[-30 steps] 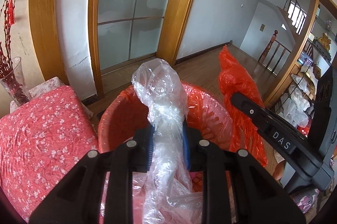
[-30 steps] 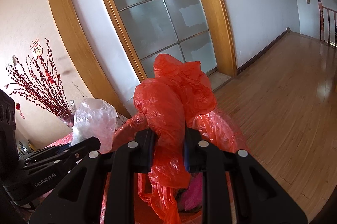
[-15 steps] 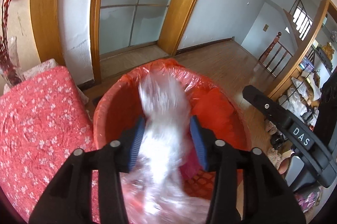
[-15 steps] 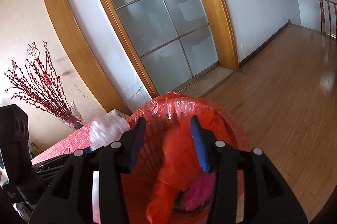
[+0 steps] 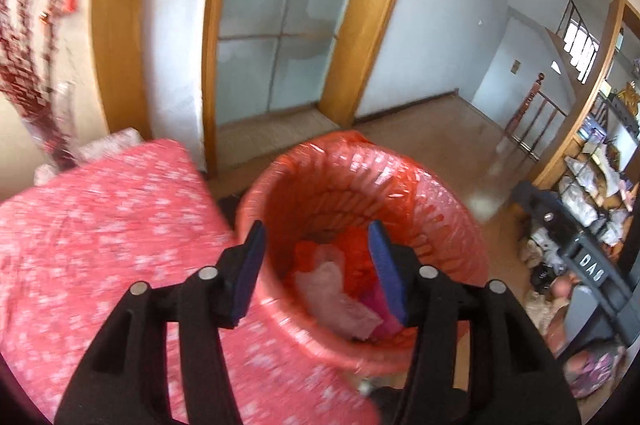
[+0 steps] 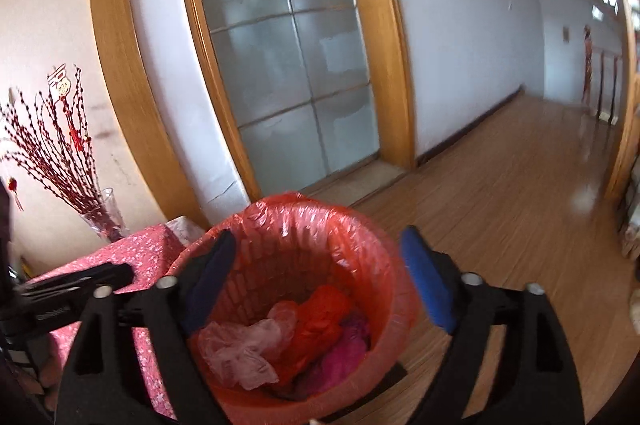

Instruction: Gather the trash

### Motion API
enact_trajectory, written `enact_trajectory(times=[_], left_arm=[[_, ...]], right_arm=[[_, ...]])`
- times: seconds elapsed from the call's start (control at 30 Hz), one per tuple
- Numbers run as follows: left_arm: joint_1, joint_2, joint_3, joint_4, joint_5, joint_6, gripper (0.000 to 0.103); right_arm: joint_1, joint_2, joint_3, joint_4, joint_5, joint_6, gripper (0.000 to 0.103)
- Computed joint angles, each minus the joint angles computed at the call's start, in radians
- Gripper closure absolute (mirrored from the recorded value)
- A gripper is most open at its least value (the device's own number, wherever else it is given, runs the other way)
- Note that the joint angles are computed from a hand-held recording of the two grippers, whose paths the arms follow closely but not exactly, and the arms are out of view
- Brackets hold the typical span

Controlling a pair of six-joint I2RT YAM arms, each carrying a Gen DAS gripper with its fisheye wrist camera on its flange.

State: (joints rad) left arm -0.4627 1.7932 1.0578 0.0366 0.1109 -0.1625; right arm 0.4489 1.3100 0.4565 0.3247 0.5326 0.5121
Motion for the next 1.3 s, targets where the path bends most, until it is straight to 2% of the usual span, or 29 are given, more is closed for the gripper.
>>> enact_trajectory(times=[0.03, 0.13, 0.17, 0.3, 0.33, 0.43, 0.53, 0.63, 0.77, 0.83, 1.0, 1.07, 1.17, 1.3], left_arm=[[0.008, -0.04, -0.042, 0.018, -0.013, 0.008, 0.042], [0.043, -0.198, -0.205, 0.088, -0.069, 0.035, 0.032], [0.054, -0.257, -0.266, 0.116, -0.094, 0.044, 0.03], [0.053, -0.515, -0.497, 0.189, -0.271, 0.064, 0.012], [0.047, -0.592, -0.558, 0.2, -0.326, 0.069, 0.009], [0.024, -0.769, -0.682, 0.184, -0.46, 0.078, 0.004], [0.022, -0.906, -0.755, 0.123, -0.532, 0.076, 0.004], [0.023, -1.035, -0.808, 0.041, -0.583, 0.055, 0.004], [0.018, -1.17, -0.85, -0.067, -0.631, 0.025, 0.004], [0.011, -1.199, -0.854, -0.101, -0.643, 0.01, 0.004], [0.034, -1.341, -0.855, -0.253, -0.615, -0.019, 0.004], [0.041, -1.352, -0.841, -0.283, -0.603, -0.026, 0.004], [0.042, -1.375, -0.821, -0.33, -0.582, -0.042, 0.004], [0.011, -1.381, -0.81, -0.375, -0.602, -0.068, 0.004]], right_arm=[[0.055, -0.03, -0.006, -0.02, 0.08, 0.005, 0.009], [0.183, -0.092, -0.016, -0.083, 0.227, 0.054, 0.008], [0.215, -0.099, -0.012, -0.109, 0.262, 0.08, 0.003], [0.411, -0.084, -0.001, -0.166, 0.455, 0.151, 0.002], [0.481, -0.049, 0.022, -0.205, 0.536, 0.172, 0.002], [0.617, 0.035, 0.08, -0.324, 0.683, 0.276, 0.002], [0.68, 0.034, 0.089, -0.358, 0.685, 0.336, 0.002], [0.733, 0.075, 0.161, -0.525, 0.678, 0.483, 0.002], [0.759, 0.112, 0.223, -0.625, 0.644, 0.521, 0.002], [0.79, 0.133, 0.254, -0.713, 0.652, 0.594, 0.002], [0.86, 0.195, 0.349, -0.938, 0.672, 0.8, 0.002], [0.878, 0.224, 0.386, -1.028, 0.677, 0.874, 0.002], [0.888, 0.227, 0.396, -1.065, 0.662, 0.921, 0.002], [0.902, 0.238, 0.407, -1.098, 0.643, 0.975, 0.002]])
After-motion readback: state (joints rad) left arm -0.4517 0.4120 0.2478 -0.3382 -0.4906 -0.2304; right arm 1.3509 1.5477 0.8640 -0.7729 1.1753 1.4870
